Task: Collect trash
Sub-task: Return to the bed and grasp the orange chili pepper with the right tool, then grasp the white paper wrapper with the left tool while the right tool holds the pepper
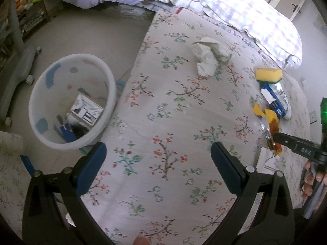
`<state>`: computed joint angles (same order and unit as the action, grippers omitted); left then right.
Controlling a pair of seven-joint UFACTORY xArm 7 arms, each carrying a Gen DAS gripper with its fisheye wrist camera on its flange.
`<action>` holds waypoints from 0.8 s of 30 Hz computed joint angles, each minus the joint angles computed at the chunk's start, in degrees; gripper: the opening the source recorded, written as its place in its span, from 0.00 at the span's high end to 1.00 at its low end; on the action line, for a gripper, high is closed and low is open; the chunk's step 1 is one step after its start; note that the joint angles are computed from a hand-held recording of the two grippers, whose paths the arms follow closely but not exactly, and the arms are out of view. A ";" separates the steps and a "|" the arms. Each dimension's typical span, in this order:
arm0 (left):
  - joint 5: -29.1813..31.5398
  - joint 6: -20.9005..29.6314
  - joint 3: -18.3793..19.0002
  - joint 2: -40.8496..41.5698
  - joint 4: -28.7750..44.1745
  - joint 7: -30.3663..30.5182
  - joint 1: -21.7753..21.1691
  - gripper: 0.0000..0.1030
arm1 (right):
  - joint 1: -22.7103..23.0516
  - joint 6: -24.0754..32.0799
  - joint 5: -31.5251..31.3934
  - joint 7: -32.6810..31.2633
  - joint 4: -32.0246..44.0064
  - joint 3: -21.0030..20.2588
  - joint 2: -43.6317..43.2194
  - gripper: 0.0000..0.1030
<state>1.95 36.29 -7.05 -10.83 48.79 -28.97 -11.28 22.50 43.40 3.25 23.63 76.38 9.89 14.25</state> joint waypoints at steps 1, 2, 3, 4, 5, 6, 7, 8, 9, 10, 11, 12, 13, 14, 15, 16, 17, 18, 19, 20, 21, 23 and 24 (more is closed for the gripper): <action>-0.34 0.10 -0.02 0.24 0.25 0.33 -0.20 0.01 | -0.08 0.10 0.07 -0.19 0.01 -0.02 0.18 0.75; -1.01 0.31 -0.07 0.59 0.66 0.95 -0.59 0.01 | -0.07 0.39 0.00 -0.23 0.11 -0.04 0.41 0.79; -1.56 0.43 -0.11 0.83 0.93 1.47 -0.92 0.01 | -0.14 0.23 0.30 -0.32 -0.05 0.00 0.31 0.81; -2.41 0.62 -0.26 1.26 1.42 2.18 -1.46 0.01 | -0.21 -0.17 0.64 -0.41 -0.36 0.08 0.01 0.83; -2.94 0.73 -0.27 1.39 1.60 2.70 -1.73 0.01 | -0.33 -0.68 1.05 -0.77 -0.79 0.19 -0.53 0.84; -4.02 0.93 -0.43 1.92 2.20 3.56 -2.35 0.01 | -0.40 -1.47 1.22 -1.11 -1.47 0.25 -1.40 0.84; -4.76 1.04 -0.55 2.38 2.72 4.10 -2.77 0.01 | -0.48 -2.04 1.36 -1.38 -2.06 0.27 -2.14 0.84; -5.50 1.18 -0.73 2.89 3.28 4.60 -3.23 0.02 | -0.62 -2.63 1.62 -1.68 -2.76 0.30 -3.04 0.84; -6.12 1.31 -0.93 3.44 3.84 5.01 -3.66 0.02 | -0.90 -3.46 2.30 -2.17 -3.86 0.35 -4.33 0.84; -7.14 1.41 -1.27 4.26 4.68 5.75 -4.38 0.02 | -1.14 -3.89 2.91 -2.52 -4.58 0.37 -5.21 0.84; -7.84 1.47 -1.42 4.75 5.20 6.35 -4.83 0.02 | -1.49 -4.43 3.84 -3.05 -5.57 0.38 -6.29 0.84; -8.58 1.55 -1.79 5.52 5.97 6.91 -5.47 0.02 | -1.80 -4.76 4.68 -3.58 -6.41 0.36 -7.19 0.84; -8.98 1.55 -1.96 5.98 6.38 7.23 -5.85 0.02 | -2.19 -5.07 5.72 -4.19 -7.34 0.28 -8.18 0.84; -9.72 1.67 -2.37 6.88 7.26 7.80 -6.54 0.02 | -2.48 -5.29 6.46 -4.62 -8.21 0.19 -9.02 0.84; -10.20 1.83 -2.60 7.52 7.90 8.25 -7.00 0.02 | -2.68 -5.46 6.94 -4.86 -8.93 0.10 -9.67 0.84; -10.67 2.03 -2.93 8.27 8.63 8.72 -7.57 0.02 | -2.90 -5.60 7.42 -5.02 -9.83 -0.02 -10.53 0.84; -11.04 2.22 -3.39 9.22 9.53 9.06 -8.24 0.02 | -3.09 -5.78 7.75 -5.21 -10.51 -0.14 -11.08 0.84; -11.19 2.37 -3.80 10.15 10.39 9.20 -8.87 0.02 | -3.33 -5.92 8.04 -5.39 -11.47 -0.31 -11.90 0.84; -11.06 2.45 -4.13 11.00 11.17 9.02 -9.43 0.02 | -3.40 -5.93 8.02 -5.24 -12.15 -0.35 -12.57 0.84; -10.78 2.57 -4.48 11.88 11.98 8.76 -10.03 0.02 | -3.57 -6.06 8.13 -5.44 -13.04 -0.48 -13.30 0.84; -10.29 2.73 -4.72 12.48 12.56 8.30 -10.56 0.02 | -3.67 -6.03 8.05 -5.48 -13.35 -0.55 -13.59 0.84; -8.87 3.03 -5.22 14.18 13.98 7.11 -11.73 0.02 | -3.99 -6.04 7.85 -5.80 -14.73 -0.79 -14.80 0.84; -8.18 3.24 -5.29 14.85 14.56 6.52 -12.19 0.02 | -4.14 -6.14 7.83 -6.01 -15.56 -0.90 -15.48 0.84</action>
<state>-6.23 39.53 -12.35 4.02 63.35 -22.46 -23.47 18.36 37.26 11.08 17.61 60.82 8.99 -1.24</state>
